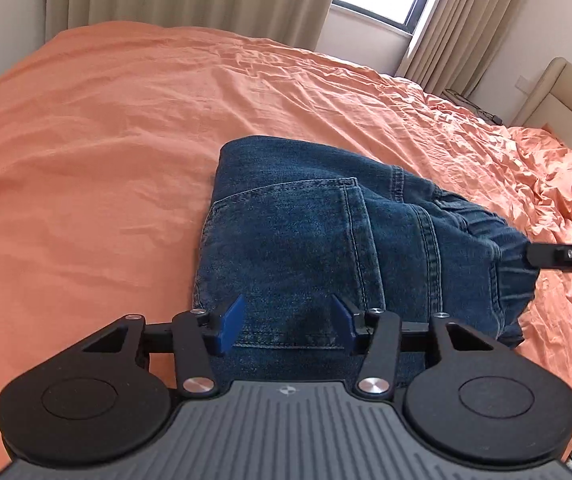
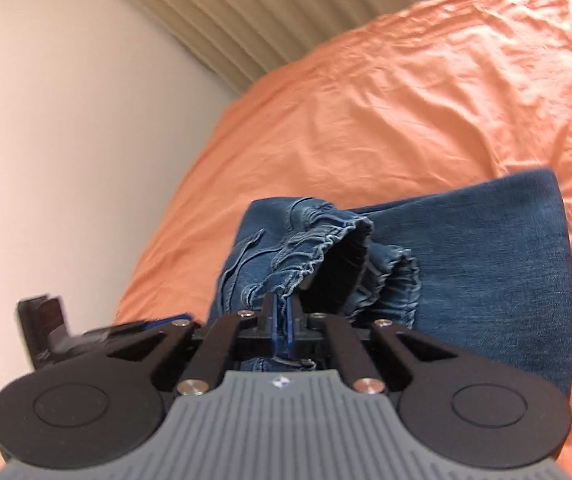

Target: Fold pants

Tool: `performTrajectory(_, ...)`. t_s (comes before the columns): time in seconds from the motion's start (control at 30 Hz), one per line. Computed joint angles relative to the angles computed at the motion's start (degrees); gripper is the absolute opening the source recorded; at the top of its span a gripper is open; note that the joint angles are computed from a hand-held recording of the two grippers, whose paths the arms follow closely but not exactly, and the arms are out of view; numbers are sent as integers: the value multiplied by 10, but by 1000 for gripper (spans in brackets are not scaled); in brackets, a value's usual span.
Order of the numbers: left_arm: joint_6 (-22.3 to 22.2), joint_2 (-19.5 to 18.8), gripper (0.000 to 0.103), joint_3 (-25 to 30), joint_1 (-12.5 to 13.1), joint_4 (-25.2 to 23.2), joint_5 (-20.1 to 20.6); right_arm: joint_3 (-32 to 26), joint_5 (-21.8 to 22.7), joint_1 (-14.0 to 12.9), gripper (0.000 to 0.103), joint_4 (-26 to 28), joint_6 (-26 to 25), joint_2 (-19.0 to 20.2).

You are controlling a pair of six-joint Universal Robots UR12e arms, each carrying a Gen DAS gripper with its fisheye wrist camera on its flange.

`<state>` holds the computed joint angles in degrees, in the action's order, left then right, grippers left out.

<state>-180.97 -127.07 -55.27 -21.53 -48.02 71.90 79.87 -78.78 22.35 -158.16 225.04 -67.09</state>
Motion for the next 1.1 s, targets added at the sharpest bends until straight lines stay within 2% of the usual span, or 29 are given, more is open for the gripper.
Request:
performTrajectory(0.17,6,-8,58,14,-4,-15,3,14,-10,12,0,87,13,-7)
performTrajectory(0.37,20,-33,58,55,-14,-50,14,17,-54,18,0,100,30,13)
performTrajectory(0.5,38,-53,58,87,-27,-96,63,5,-64,20,1,107,14,24)
performTrajectory(0.6,38,-53,57,78,-32,-85,85,7,-56,16,7,91,7,22)
performTrajectory(0.63,35,-52,56,75,-33,-81,88,9,-59,15,13,86,11,21)
performTrajectory(0.67,29,-51,56,71,-33,-75,87,10,-63,13,32,80,18,20)
performTrajectory(0.7,23,-49,56,67,-33,-70,87,11,-61,10,41,71,30,20)
performTrajectory(0.73,19,-48,56,65,-33,-66,90,13,-52,6,45,58,42,22)
performTrajectory(0.8,18,-46,55,61,-35,-59,99,14,-27,-5,45,23,80,28)
performTrajectory(0.87,5,-46,54,61,-35,-57,99,10,-25,-9,45,2,104,37)
performTrajectory(0.93,-21,-49,53,63,-32,-56,88,-8,-36,-10,46,12,117,50)
performTrajectory(1.0,-37,-50,53,65,-30,-57,78,-25,-24,-12,46,18,122,63)
performTrajectory(1.1,-37,-50,53,65,-27,-55,65,-42,-19,-14,46,29,130,76)
